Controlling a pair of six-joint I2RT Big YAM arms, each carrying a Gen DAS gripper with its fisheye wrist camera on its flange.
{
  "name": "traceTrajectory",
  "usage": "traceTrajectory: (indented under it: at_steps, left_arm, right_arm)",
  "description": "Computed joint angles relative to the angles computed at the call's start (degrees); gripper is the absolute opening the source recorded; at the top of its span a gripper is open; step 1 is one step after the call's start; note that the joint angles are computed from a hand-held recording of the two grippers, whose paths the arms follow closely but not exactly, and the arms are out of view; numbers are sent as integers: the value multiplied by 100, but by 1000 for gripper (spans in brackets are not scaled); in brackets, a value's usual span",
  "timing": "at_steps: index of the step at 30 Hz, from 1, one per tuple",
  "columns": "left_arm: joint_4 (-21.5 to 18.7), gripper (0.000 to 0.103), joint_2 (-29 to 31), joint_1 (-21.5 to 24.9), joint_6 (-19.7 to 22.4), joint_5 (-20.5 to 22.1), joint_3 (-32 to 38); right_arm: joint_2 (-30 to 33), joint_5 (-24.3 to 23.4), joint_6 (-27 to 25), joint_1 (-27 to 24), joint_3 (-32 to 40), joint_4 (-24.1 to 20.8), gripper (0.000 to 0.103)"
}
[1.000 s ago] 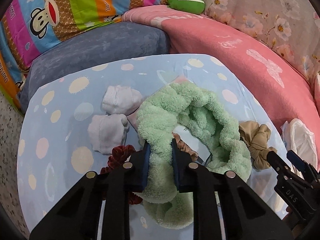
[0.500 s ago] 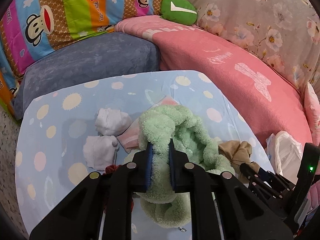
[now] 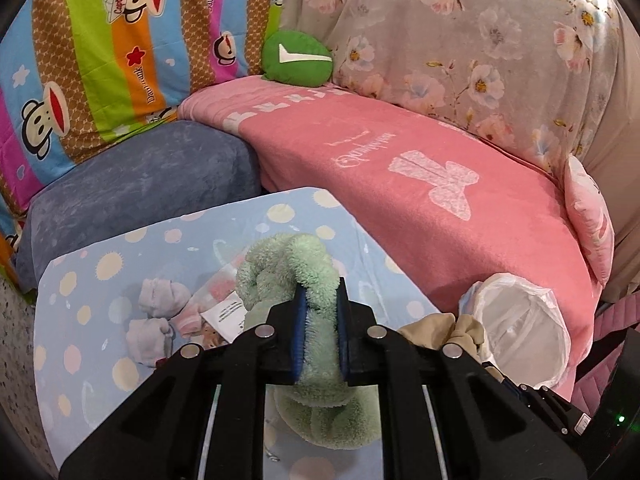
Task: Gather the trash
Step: 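Carry the headband into the bin and open the left gripper while the right gripper carries the sock over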
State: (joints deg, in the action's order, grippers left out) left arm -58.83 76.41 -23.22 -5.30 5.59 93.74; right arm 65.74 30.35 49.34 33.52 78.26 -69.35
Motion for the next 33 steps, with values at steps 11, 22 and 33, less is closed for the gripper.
traceTrajectory:
  at_steps: [11,22,33]
  left_arm:
    - [-124,12,172,-1181,-222,-198,591]
    - [-126,12,750,-2334,-278,-346,1201]
    - [44,46,1252,-2853,-415,-387,1503]
  right_arm:
    - [-1138,492,144,-361,-291,-591,20]
    - [-2264,400,142,-1403,-897,-1094,20]
    - [-2874,-129,-360,-2612,-1384,-1044,20]
